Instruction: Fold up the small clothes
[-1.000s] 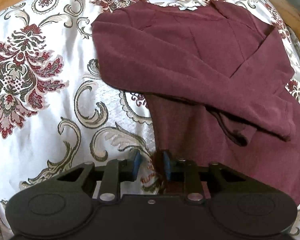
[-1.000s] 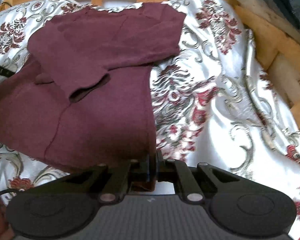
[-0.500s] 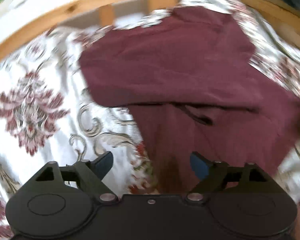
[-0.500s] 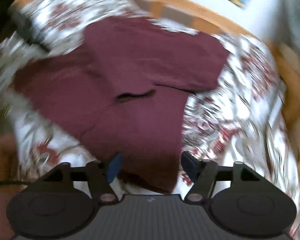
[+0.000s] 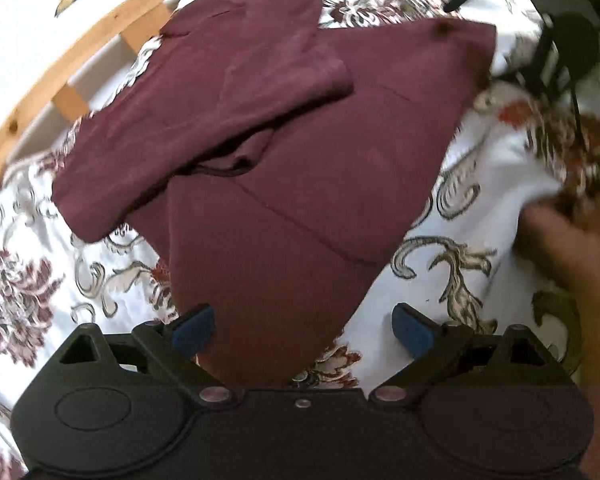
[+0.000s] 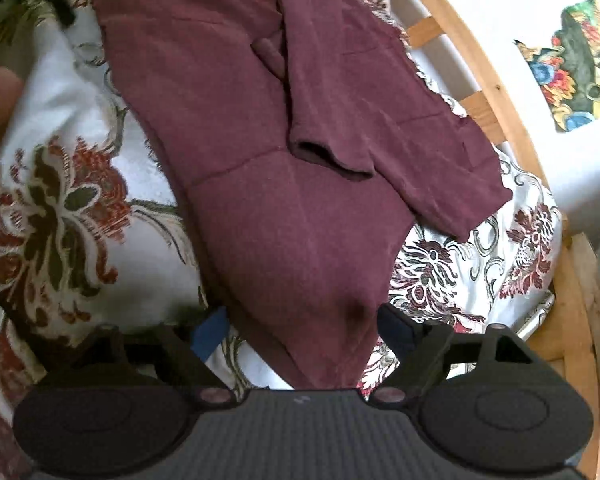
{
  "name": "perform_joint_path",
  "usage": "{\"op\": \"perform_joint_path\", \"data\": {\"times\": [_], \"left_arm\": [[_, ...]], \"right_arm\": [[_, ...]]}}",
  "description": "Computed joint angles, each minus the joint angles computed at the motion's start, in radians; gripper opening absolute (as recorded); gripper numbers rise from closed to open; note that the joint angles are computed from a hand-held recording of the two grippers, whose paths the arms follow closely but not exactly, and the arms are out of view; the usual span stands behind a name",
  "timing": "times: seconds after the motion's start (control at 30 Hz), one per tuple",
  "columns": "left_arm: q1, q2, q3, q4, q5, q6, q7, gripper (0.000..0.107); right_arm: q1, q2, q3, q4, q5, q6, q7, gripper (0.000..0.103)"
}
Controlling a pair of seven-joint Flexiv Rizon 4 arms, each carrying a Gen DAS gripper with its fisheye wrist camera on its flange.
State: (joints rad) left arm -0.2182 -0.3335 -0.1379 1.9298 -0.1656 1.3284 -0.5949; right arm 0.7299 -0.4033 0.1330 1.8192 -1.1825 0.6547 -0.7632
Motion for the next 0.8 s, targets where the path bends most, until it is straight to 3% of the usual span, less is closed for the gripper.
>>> {"op": "perform_joint_path", "data": {"times": [0.07, 0.2, 0.37, 0.5, 0.6, 0.67, 0.73, 0.8], "left_arm": [[0.0, 0.0, -0.002, 0.004, 0.0, 0.007, 0.001, 0.096], [0.003, -0.002, -0.007, -0.001, -0.019, -0.011, -0.015, 0.096], [0.015, -0.013, -0.028, 0.011, -0.028, 0.032, 0.03, 0.096], [-0.032, -0.034, 0.029, -0.013, 0.039, 0.053, -0.025, 0.096], [-0.041, -0.038, 0.045, -0.023, 0.068, 0.058, -0.062, 0.074], [-0.027, -0.031, 0.032, -0.016, 0.062, 0.062, -0.065, 0.038], [-0.048, -0.03, 0.063, -0.017, 0.103, 0.087, -0.094, 0.026], [-0.046, -0.025, 0.068, -0.011, 0.123, 0.099, -0.099, 0.023]], "right_arm": [[-0.017, 0.007, 0.01, 0.007, 0.031, 0.045, 0.016, 0.023], [-0.033, 0.025, -0.004, 0.002, 0.009, 0.111, 0.079, 0.016], [-0.077, 0.053, -0.009, -0.052, 0.109, 0.227, 0.257, 0.014], [-0.102, 0.06, -0.033, -0.093, 0.126, 0.296, 0.342, 0.013], [-0.115, 0.061, -0.043, -0.116, 0.146, 0.322, 0.374, 0.013], [-0.113, 0.064, -0.047, -0.12, 0.136, 0.314, 0.372, 0.013], [-0.111, 0.065, -0.047, -0.12, 0.131, 0.306, 0.37, 0.013], [-0.111, 0.066, -0.045, -0.116, 0.13, 0.304, 0.376, 0.013]]}}
